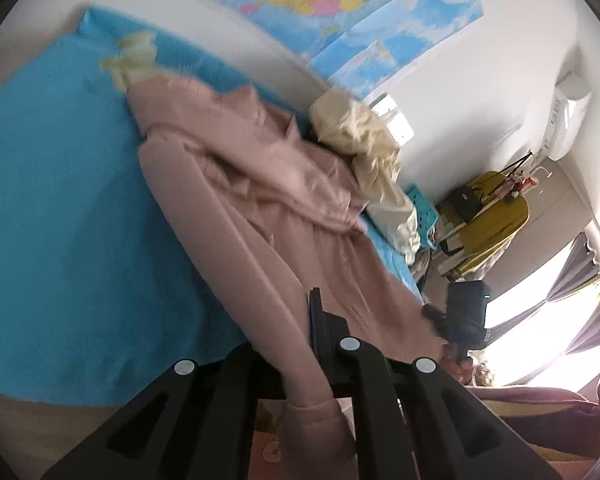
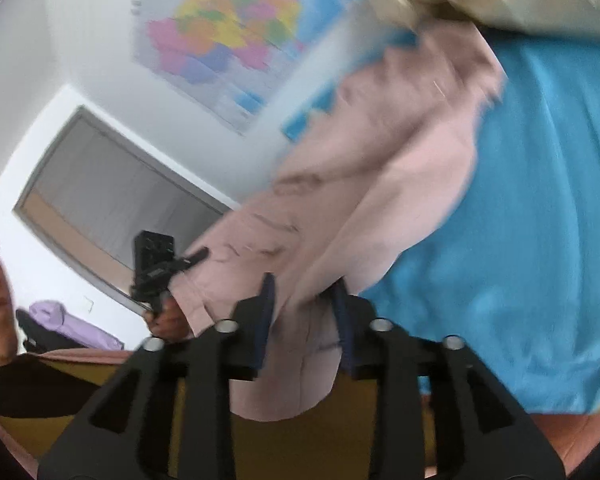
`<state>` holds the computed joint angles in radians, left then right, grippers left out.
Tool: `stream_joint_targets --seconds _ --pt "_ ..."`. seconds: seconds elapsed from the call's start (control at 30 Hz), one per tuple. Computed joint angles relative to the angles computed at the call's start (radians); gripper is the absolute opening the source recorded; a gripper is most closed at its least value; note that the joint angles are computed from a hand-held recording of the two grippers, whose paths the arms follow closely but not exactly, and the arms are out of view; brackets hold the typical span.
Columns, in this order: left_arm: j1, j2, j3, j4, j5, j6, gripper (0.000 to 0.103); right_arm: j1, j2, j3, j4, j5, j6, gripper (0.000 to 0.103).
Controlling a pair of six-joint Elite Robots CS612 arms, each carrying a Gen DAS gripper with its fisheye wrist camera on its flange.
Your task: Fold large clothes
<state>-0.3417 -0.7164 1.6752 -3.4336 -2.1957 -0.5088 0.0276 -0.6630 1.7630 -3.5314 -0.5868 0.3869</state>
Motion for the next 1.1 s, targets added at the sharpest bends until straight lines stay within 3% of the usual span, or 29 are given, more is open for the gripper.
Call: stream_joint_targets --seconds 0.07,0.1,0.13,0.2,0.23,0.33,0.37,0.47,0.7,0.97,1.1 --pt "0.003 0.006 0.002 0.010 -0.011 0.009 0.005 0.008 0.002 0.008 0.071 -0.029 -0.026 0.060" --pt "0.003 0.007 0.002 0.013 -0.013 0.016 0.005 0.011 -0.005 0.016 0.108 -0.050 -0.056 0.065" --pt "0.004 0.007 0.004 0.015 -0.009 0.020 0.005 0.019 -0.017 0.026 0.154 -0.093 -0.094 0.067" --pt "0.005 0.006 0.005 0.034 0.000 0.031 0.006 0.023 -0.019 0.034 0.188 -0.083 -0.126 0.067" --pt "0.009 0.013 -0.003 0.050 -0.024 0.028 0.010 0.024 -0.020 0.034 0.200 -0.076 -0.132 0.062" --pt "0.007 0.020 -0.009 0.073 -0.025 0.021 0.010 0.025 -0.016 0.032 0.216 -0.054 -0.137 0.006" --pt "0.005 0.021 -0.009 0.072 -0.014 0.014 0.005 0.023 -0.010 0.026 0.203 -0.035 -0.114 0.005" --pt "-0.001 0.006 0.003 0.043 0.034 0.015 0.004 0.011 -0.003 0.028 0.094 0.029 -0.051 0.004" --pt "0.012 -0.012 -0.047 0.030 0.028 0.012 0.004 -0.002 0.000 -0.032 -0.195 0.035 0.154 0.004" --pt "0.031 0.004 -0.204 0.160 0.016 0.049 0.004 -0.015 0.051 -0.208 -0.305 0.011 0.361 0.004" --pt "0.033 0.016 -0.302 0.272 0.058 0.092 0.004 -0.012 0.070 -0.293 -0.256 -0.026 0.366 0.004"
